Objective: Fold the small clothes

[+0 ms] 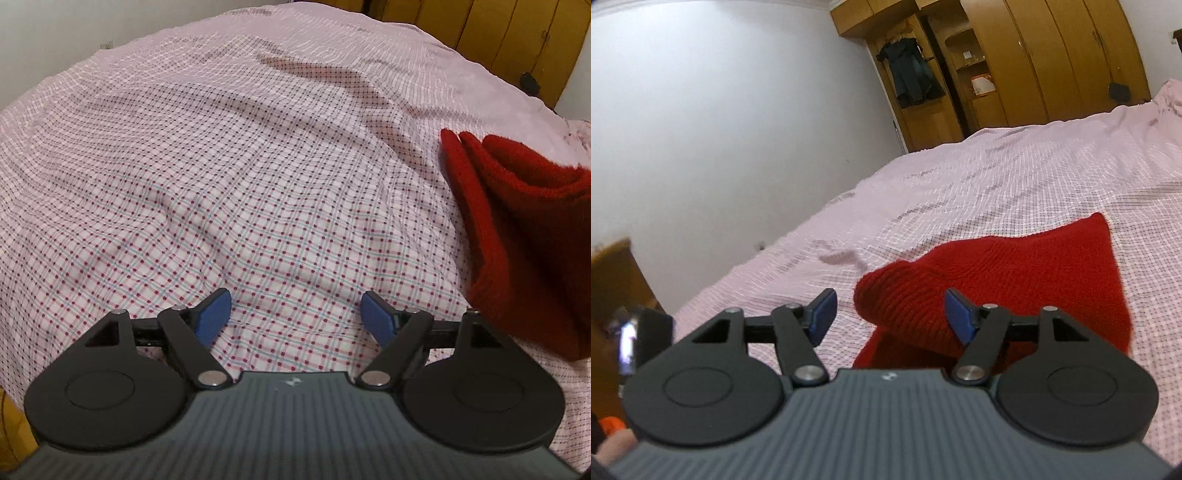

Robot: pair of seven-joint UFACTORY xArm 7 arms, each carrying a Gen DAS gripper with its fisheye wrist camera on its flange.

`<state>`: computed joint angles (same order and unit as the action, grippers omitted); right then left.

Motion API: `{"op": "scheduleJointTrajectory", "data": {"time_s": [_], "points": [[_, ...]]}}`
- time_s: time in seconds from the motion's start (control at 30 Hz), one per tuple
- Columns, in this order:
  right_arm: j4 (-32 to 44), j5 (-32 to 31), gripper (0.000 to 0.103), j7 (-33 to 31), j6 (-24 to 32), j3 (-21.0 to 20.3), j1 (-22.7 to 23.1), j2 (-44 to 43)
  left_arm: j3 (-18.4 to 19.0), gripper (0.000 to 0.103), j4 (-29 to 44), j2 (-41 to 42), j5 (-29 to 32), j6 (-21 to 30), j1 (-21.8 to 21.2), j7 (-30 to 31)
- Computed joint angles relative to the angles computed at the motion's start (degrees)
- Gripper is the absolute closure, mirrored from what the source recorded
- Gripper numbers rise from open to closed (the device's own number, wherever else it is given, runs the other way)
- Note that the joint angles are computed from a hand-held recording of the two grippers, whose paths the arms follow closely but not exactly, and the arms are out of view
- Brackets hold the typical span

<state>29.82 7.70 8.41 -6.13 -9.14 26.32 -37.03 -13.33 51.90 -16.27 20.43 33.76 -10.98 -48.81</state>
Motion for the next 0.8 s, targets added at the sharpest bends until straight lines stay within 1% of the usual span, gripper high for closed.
{"op": "scheduleJointTrajectory", "data": {"time_s": [0.07,0.13,0.2,0.3,0.37,0.43,0.57,0.67,0.73,0.8], "points": [[-0.48,-0.07,0.036,0.0,1.14,0.27,-0.88,-1.76,-0.54,0.018,-0.05,-0.2,1.27,0.11,0.39,-0.89],[-1.39,-0.17,0.036,-0.23,2.47,0.75,-2.24,-3.96,-0.98,0.016,-0.83,-0.51,2.69,-1.36,0.87,-2.76],[-2.14,-0.08,0.036,-0.26,3.66,1.42,-3.89,-5.89,-0.73,0.015,-1.75,-1.04,2.61,-2.64,0.71,-2.65],[-3.3,0.04,0.036,-0.63,5.15,1.64,-5.88,-8.72,0.34,0.014,-0.59,-0.87,-0.36,-1.02,-0.35,0.22],[-4.05,0.29,0.036,-0.98,5.93,1.23,-6.88,-10.3,1.07,0.014,0.79,-0.77,-2.69,1.06,-1.12,3.03],[-4.38,0.48,0.036,-1.19,7.35,1.16,-8.5,-11.3,0.75,0.014,2.62,-0.69,-3.08,3.78,-1.08,3.94],[-5.75,1.68,0.036,-1.02,8.62,0.25,-11.13,-13.49,-1.18,0.014,4.7,-1.6,1.72,3.34,-0.43,4.87],[-6.47,2.53,0.036,-1.01,8.06,-0.93,-12.57,-13.91,-2.54,0.014,8.59,-0.35,4.83,3.28,-0.42,6.01],[-6.46,2.66,0.036,-1.17,7.47,-1.43,-13.88,-13.13,-2.71,0.014,11.88,1.5,5.45,2.88,-1.06,7.34],[-5.95,2.82,0.036,-1.17,7.15,-1.94,-15.06,-11.45,-2.29,0.014,15.76,4.15,4.56,2.01,-2.3,9.65]]}}
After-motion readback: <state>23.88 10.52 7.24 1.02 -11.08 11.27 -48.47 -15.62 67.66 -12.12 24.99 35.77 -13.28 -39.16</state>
